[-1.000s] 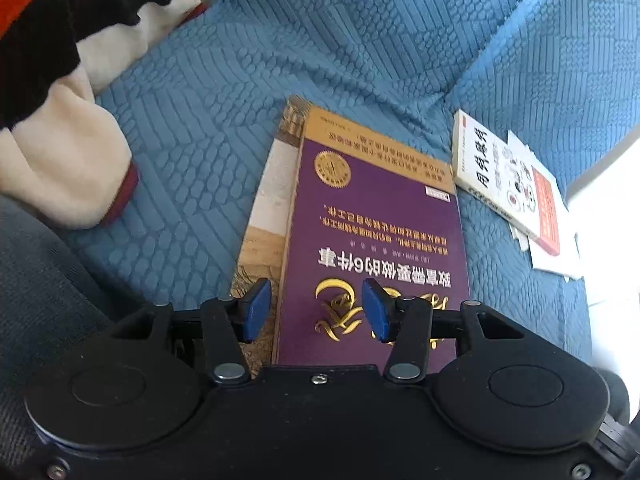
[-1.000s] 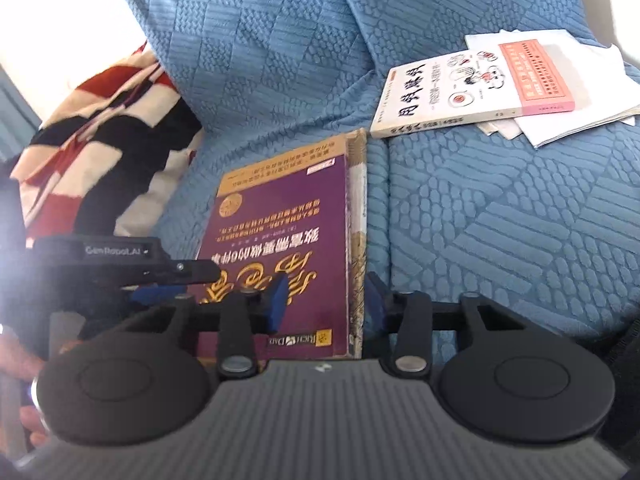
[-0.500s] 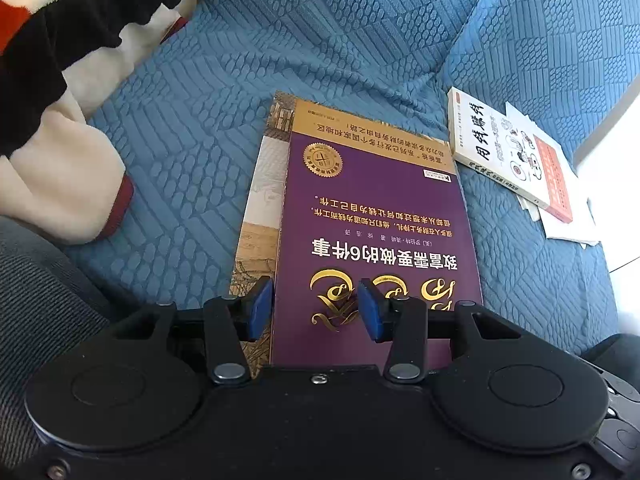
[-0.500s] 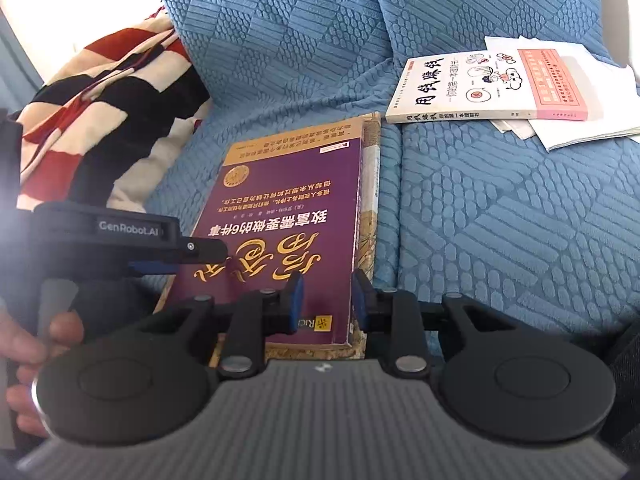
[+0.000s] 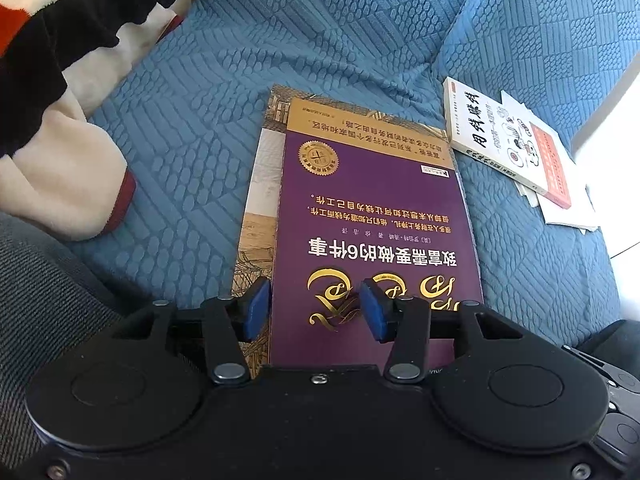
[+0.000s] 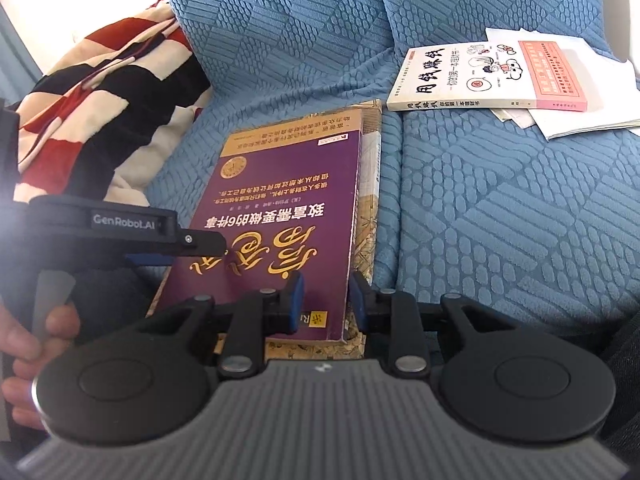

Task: Organize objects
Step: 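Raise the left gripper up away from the stacked books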

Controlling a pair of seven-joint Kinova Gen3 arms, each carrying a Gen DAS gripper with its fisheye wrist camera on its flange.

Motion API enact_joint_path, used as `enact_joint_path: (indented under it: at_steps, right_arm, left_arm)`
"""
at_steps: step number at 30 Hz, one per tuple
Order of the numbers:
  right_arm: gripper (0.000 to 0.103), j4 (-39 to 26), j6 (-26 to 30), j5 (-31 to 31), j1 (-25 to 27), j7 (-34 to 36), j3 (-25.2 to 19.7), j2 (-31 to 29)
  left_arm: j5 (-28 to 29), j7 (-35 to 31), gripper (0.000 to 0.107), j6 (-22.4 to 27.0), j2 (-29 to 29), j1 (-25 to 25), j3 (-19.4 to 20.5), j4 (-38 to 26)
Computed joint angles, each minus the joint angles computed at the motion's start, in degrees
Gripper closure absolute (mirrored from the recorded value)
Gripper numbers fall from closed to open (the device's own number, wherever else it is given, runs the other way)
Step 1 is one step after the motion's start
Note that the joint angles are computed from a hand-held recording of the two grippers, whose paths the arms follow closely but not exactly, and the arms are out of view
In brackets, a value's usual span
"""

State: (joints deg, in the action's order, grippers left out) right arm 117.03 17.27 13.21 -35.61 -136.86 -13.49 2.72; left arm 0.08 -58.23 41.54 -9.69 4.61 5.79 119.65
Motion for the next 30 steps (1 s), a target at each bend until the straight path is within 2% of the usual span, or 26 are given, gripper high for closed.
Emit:
enact_joint_path:
  at_steps: [5,9,12,15,20,25,27,30]
  right_arm:
    - [0.074,-0.4,0.8,-0.1,0.4,-0.7,0.0,-1.0]
    - [0.074,-1.7,2.7,-1.2,1.4,0.6,-0.6,-2.5]
    - [0.074,-3.1,4.3,-0.6,2.1,1.1,-1.3,-4.1]
    - [0.074,-4.4,5.4,-0.8,3.2,1.5,-2.2,-6.2]
    - [0.074,-6.0,6.5,-4.1,5.0,5.3,-2.7,-9.7]
    - [0.074,-8.0,9.2,-3.6,7.7,5.4,-5.3,-12.8]
    - [0.074,-8.8,10.4,-3.7,8.2,5.5,-5.7,-13.8]
    - [0.074,-9.9,12.6,-0.5,11.7,1.3,-9.8,-14.9]
  left_arm:
    - [1.2,-0.8,0.062,0.4,-1.0,-0.2,-0.7,-0.1]
    - [-0.4,0.6,0.061,0.8,-2.6,-0.9,0.3,-0.4]
    - [1.4,-1.2,0.061,0.4,-4.7,-0.6,-0.9,-0.5]
    - [-1.3,1.1,0.06,1.3,-6.9,-1.8,1.5,-1.9]
    - [-0.2,-0.6,0.06,2.9,-9.9,-1.1,1.1,-4.6]
    - [-1.8,-0.2,0.057,5.4,-12.5,-2.0,3.4,-8.4]
    - [-1.2,-1.1,0.057,6.3,-13.2,-1.5,2.8,-10.0]
    - [-1.6,-1.1,0.056,7.6,-14.2,-1.9,4.1,-12.0]
